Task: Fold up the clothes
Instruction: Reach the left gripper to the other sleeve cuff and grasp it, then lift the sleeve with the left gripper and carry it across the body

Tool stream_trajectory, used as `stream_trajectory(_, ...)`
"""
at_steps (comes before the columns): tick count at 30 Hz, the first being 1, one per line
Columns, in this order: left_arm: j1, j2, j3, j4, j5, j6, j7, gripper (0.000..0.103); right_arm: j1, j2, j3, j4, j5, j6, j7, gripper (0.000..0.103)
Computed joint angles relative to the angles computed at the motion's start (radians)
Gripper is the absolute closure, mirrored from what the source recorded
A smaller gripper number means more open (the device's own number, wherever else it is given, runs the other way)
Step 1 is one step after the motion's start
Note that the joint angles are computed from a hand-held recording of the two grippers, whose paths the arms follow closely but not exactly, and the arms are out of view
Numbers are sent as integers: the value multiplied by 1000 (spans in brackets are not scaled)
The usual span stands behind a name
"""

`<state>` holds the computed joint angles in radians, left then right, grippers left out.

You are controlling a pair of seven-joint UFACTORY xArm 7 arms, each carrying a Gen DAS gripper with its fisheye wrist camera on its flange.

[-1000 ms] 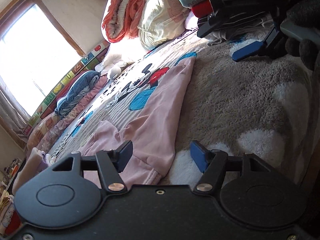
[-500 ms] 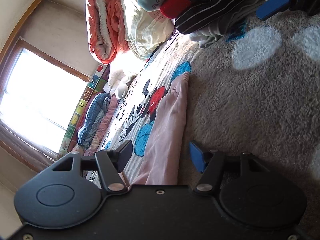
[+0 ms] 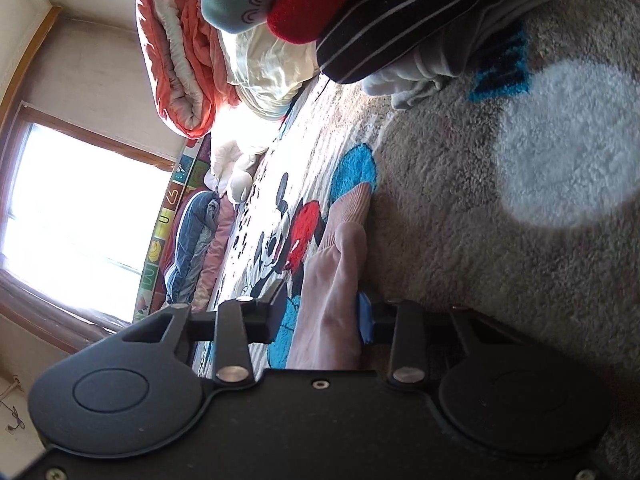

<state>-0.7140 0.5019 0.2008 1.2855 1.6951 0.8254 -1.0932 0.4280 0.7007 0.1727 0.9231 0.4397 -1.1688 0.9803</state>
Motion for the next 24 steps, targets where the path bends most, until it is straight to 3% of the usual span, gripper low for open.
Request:
stream_trajectory(6,114,53,-85,110,-105,-15,101,69,0,13,-2,20,-11,8,-4,30)
stream_trajectory(12,192,40,-141,117,-147,-81,116,92,22,36,-7,80,5,35,-55,30)
stream_trajectory(15,209,-12,-149,78,-134,-116,51,97,33,45,-7,106,28,39,-75,30)
stream_trajectory(19,268,-129,-179,6,-140,-233,-41,97,63,32,-12,104,57,18,-139,30)
stream_trajectory(21,300,-186,-193,-29,-134,-290,-75,97,52,-10,9,30,52,-34,-163,30)
stream_trajectory(24,374,-273,-211,-78,-224,-424,-77,97,65,-52,-8,-5,-11,-27,-200,29)
